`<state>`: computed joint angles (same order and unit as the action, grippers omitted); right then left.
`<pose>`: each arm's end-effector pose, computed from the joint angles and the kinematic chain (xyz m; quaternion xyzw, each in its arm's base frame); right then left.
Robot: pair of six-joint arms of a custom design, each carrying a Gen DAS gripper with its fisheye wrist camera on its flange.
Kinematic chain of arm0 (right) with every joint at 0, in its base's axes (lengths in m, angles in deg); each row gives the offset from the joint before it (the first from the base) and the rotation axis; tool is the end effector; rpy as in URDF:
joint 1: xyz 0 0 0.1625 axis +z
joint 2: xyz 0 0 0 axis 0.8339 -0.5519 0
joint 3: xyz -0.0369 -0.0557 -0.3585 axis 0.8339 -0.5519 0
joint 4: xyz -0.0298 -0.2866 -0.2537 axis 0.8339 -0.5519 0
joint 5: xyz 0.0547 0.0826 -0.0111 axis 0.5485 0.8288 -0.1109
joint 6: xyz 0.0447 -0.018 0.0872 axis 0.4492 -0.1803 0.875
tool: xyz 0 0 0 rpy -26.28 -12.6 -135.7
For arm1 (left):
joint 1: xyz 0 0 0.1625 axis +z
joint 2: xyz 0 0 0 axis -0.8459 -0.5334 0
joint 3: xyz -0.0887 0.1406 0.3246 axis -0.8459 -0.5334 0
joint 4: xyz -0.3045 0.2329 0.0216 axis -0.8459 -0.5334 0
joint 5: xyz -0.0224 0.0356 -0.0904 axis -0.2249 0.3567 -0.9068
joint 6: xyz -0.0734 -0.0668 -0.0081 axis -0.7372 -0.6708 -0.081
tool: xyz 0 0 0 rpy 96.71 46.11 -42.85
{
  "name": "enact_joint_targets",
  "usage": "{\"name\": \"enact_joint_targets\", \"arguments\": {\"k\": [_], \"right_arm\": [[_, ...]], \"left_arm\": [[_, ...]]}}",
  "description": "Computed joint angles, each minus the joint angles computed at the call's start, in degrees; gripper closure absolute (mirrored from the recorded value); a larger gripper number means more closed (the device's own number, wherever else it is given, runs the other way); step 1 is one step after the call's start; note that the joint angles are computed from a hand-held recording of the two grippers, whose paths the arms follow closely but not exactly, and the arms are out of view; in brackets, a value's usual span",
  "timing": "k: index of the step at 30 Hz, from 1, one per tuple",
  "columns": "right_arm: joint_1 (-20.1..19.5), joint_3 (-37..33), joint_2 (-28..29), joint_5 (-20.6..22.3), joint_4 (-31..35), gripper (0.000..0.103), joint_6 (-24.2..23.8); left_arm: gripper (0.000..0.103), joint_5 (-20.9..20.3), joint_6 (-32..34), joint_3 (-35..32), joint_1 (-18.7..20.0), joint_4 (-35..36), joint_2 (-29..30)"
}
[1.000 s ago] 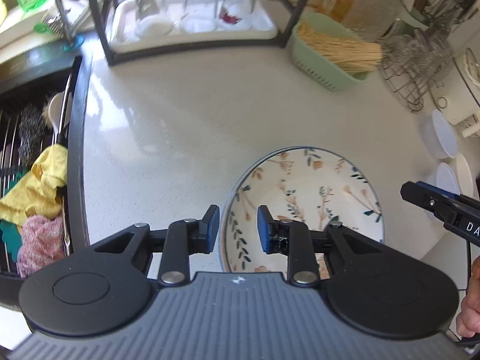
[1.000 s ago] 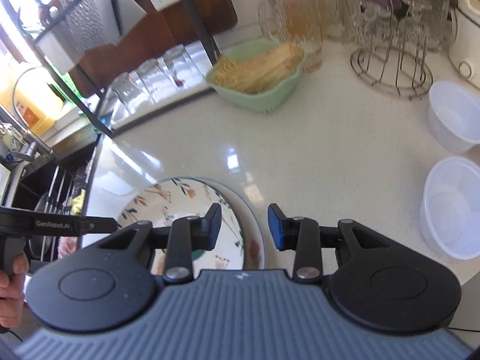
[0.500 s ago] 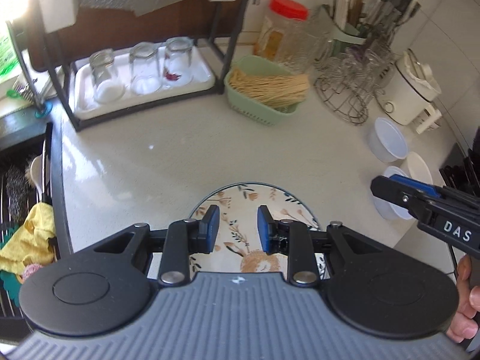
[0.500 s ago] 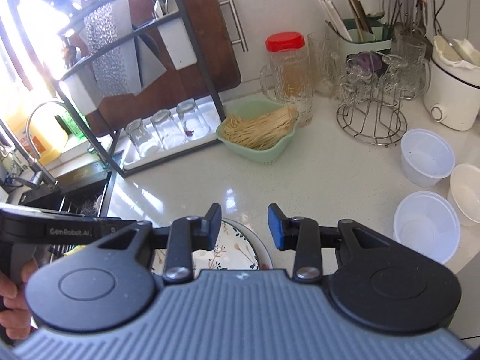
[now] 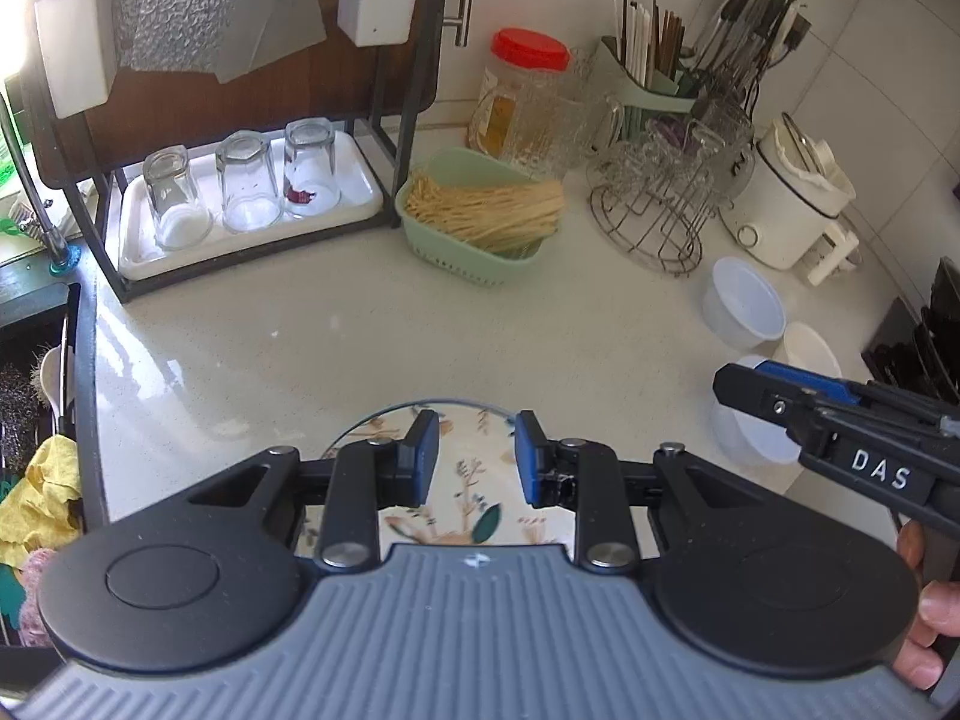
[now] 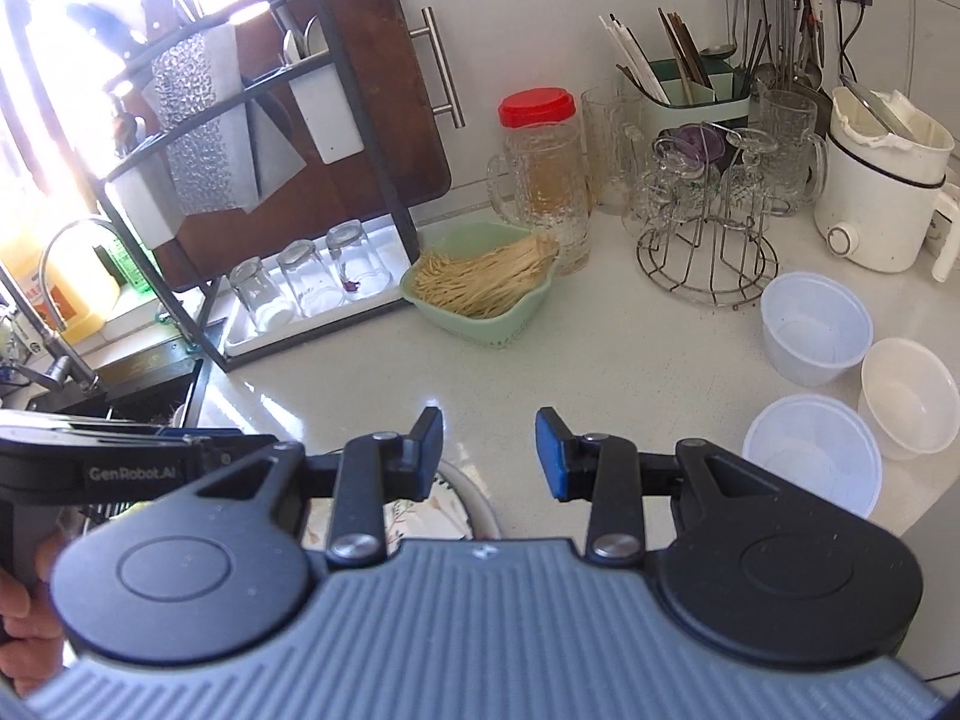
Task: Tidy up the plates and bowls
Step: 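Open both grippers, raise them and move toward the translucent plastic bowls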
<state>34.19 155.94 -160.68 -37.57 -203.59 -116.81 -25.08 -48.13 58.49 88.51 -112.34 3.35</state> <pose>0.1229 -0.4675 0.2671 0.3110 -0.8995 0.2534 0.1733 -0.2821 -0.4165 0.0882 -0.0250 0.8860 -0.3571 0.2948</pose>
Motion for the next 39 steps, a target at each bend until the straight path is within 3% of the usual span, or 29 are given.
{"name": "enact_joint_targets", "arguments": {"k": [21, 25, 30, 34, 39], "right_arm": [[-15.22, -13.15, -4.22, 8.32, 15.66, 0.065, -13.99], [-17.24, -15.2, -3.6, 8.87, 16.72, 0.065, -15.73], [-19.38, -17.33, -2.7, 9.07, 16.23, 0.065, -16.05], [-20.76, -18.71, -1.88, 8.79, 16.16, 0.065, -16.29], [-22.53, -19.26, -1.92, 9.93, 16.71, 0.065, -15.13]], "left_arm": [[0.072, -1.31, -1.47, -29.1, 1.77, 3.67, 26.94], [0.072, -1.57, -2.86, -32.98, 1.58, 3.51, 30.72], [0.072, -3.24, 0.88, -39.1, 2.65, 1.9, 35.98], [0.056, -4.15, 4.06, -42.93, 3.54, 0.8, 38.84], [0.048, -5.4, 6.61, -47.82, 4.74, 3.53, 41.69]]}}
